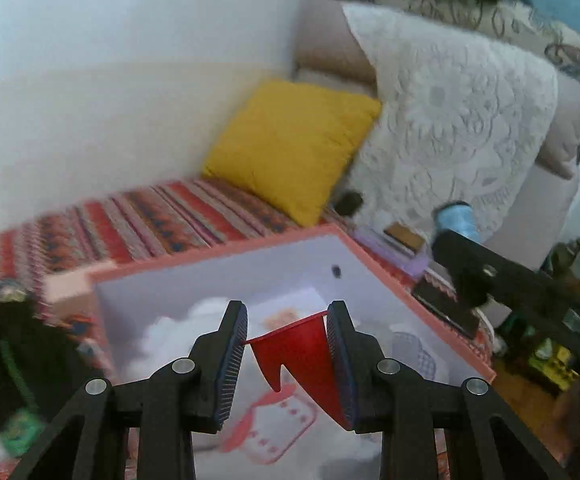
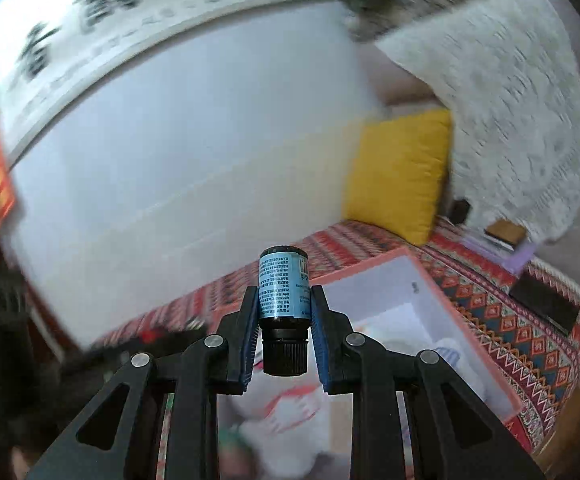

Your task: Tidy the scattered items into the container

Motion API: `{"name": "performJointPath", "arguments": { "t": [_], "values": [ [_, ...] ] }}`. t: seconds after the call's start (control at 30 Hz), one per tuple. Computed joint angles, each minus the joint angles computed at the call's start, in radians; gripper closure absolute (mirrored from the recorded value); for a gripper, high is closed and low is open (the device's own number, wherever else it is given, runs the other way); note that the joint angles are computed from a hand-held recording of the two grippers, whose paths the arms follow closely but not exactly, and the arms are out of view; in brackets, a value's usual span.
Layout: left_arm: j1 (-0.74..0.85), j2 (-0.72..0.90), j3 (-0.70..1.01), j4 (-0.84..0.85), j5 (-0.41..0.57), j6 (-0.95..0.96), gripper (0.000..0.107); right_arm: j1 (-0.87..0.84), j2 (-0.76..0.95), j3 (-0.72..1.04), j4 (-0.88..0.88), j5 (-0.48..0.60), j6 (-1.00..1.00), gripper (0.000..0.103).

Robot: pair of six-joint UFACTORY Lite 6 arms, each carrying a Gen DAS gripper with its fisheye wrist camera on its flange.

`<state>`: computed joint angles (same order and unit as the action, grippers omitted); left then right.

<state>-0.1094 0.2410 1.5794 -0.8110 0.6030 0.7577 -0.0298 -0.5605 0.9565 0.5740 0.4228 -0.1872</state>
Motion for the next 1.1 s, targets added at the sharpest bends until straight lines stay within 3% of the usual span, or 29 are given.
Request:
{"name": "performJointPath", "arguments": {
  "t": [0.07, 0.1, 0.13, 0.2, 0.23, 0.3, 0.47, 0.53, 0.67, 0.8, 0.93, 1.1],
  "values": [
    [-0.033, 0.086, 0.065, 0.044, -0.010, -0.046, 0.071, -0.086, 0.128, 0.033, 0.180, 0.014, -0.164, 0.077],
    [-0.045, 0.119, 0.094, 0.077, -0.012, -0.085, 0.063, -0.112, 0.189, 0.048, 0.264, 0.021, -0.238, 0.077],
    [-0.056, 0.153, 0.126, 0.115, -0.010, -0.133, 0.039, -0.133, 0.253, 0.068, 0.335, 0.031, -0.299, 0.077],
    [-0.054, 0.185, 0.152, 0.130, 0.000, -0.162, 0.019, -0.153, 0.389, 0.132, 0.383, 0.048, -0.339, 0.068],
    [-0.049, 0.178, 0.136, 0.107, -0.013, -0.138, 0.019, -0.151, 0.418, 0.144, 0.369, 0.039, -0.321, 0.050],
    [-0.032, 0.149, 0.101, 0.094, -0.033, -0.103, 0.019, -0.159, 0.455, 0.168, 0.375, 0.031, -0.337, 0.030],
    [0.113, 0.043, -0.021, -0.006, -0.017, 0.031, 0.017, -0.160, 0.399, 0.144, 0.380, 0.023, -0.338, 0.030],
    [0.221, -0.031, -0.110, -0.064, 0.005, 0.116, 0.015, -0.106, 0.352, 0.138, 0.291, 0.005, -0.256, 0.030],
    [0.489, -0.146, -0.293, -0.169, 0.073, 0.327, 0.014, 0.094, 0.240, 0.119, -0.064, -0.055, 0.118, 0.028],
    [0.799, -0.158, -0.404, -0.225, 0.137, 0.545, 0.014, 0.426, 0.222, 0.148, -0.477, -0.111, 0.537, 0.022],
    [1.021, -0.044, -0.398, -0.217, 0.164, 0.679, 0.014, 0.746, 0.444, 0.320, -0.852, -0.109, 0.920, 0.021],
    [1.128, 0.100, -0.305, -0.212, 0.143, 0.735, 0.014, 0.902, 0.860, 0.647, -0.740, -0.072, 0.863, 0.021]
  ]
}}
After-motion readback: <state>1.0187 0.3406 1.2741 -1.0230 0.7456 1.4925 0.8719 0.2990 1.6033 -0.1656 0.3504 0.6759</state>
